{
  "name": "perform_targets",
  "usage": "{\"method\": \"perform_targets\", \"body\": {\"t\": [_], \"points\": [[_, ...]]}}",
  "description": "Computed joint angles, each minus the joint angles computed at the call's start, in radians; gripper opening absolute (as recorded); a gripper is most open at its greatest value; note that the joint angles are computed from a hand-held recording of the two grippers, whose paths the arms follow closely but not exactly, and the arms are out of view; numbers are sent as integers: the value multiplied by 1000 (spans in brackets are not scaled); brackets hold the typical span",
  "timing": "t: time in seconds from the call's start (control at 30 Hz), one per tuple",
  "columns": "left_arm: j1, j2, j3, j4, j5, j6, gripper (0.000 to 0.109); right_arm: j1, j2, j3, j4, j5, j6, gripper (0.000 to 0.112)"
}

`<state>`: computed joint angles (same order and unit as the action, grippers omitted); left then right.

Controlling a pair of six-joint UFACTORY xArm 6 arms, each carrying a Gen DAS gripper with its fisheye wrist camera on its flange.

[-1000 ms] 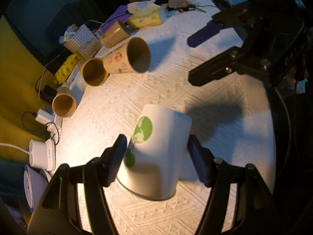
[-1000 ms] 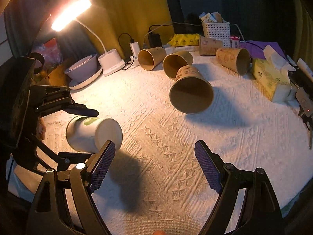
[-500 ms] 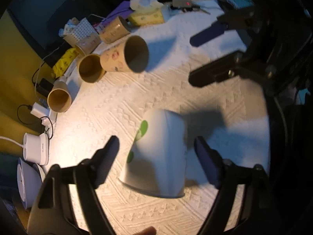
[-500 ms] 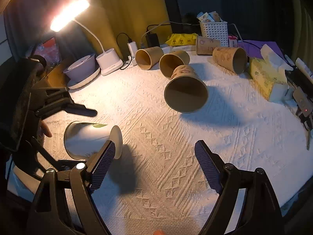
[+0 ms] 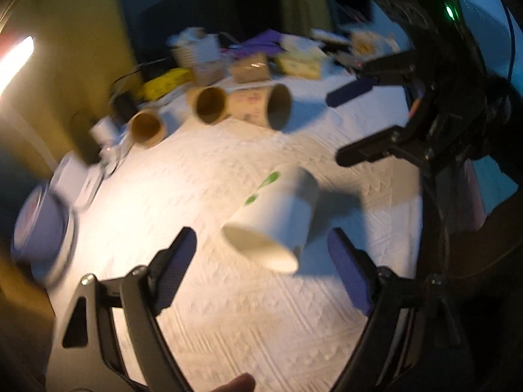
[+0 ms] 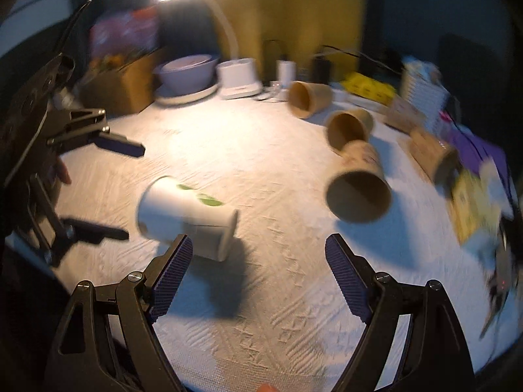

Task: Flip cup upright
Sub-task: 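Lift the white cup and rotate the right gripper to turn it opening-up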

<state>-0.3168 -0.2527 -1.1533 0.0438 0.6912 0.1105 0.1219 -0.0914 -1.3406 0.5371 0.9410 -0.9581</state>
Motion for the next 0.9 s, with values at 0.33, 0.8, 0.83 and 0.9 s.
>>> {"method": "perform_targets", "body": {"t": [0.33,0.8,0.83,0.9], "points": [[18,-248,318,43,-205,-279,83,123,86,-168,-208,194,-176,86],[79,-299,459,-212,-342,-237,83,300,174,-229,-535,230,-230,86],[81,-305,466,-250,-356,-212,83,310,182,-230,-561,227,-232,86],[85,-307,469,-303,-356,-177,83,328,197,-238,-602,240,-242,86]]}}
